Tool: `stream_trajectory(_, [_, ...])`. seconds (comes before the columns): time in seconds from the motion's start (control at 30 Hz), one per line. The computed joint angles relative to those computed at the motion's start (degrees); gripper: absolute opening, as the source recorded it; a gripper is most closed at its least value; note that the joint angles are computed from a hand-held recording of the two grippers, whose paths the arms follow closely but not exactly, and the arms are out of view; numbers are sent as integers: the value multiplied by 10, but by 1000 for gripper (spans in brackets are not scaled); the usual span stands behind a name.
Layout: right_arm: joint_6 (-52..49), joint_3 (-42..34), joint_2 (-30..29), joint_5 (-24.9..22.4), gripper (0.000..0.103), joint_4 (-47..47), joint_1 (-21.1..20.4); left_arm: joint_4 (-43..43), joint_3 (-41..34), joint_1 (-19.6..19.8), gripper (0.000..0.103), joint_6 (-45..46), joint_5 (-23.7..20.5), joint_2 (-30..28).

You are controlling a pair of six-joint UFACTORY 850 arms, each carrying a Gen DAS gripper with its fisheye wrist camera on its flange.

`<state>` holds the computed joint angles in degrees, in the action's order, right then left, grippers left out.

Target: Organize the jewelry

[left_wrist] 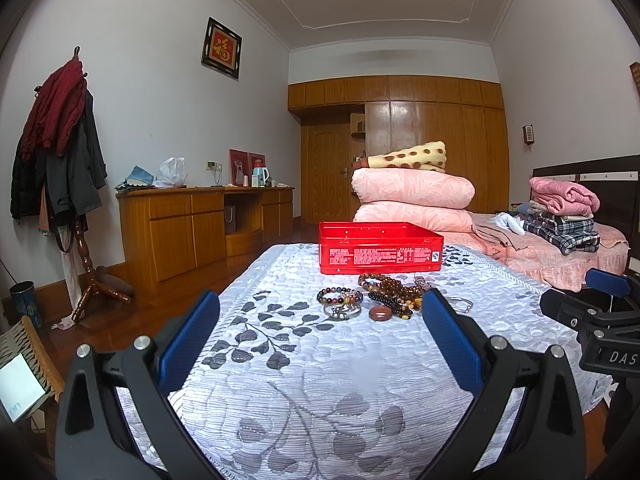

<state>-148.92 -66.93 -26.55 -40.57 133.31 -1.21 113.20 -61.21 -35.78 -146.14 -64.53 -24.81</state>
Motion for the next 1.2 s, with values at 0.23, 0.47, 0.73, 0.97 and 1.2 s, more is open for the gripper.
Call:
stream_trajectory(0.23, [16, -11, -9, 10, 97, -15, 1, -3, -8, 6, 98, 5, 15, -5])
stream_trajectory(0.47, [109, -75, -43, 57, 97, -94, 3, -18, -31, 37, 98, 24, 106, -3])
stream_trajectory(0.73, [371, -217, -121, 117, 97, -343, 16, -85, -96, 79, 98, 118, 214, -26])
stream_trajectory(0.97, [644, -358, -201, 131, 96, -610, 31, -196, -166, 116, 98, 252, 303, -62])
stream_trajectory(1.2, [852, -475, -270, 87, 89, -821, 45, -344, -245, 142, 96, 425, 370, -105])
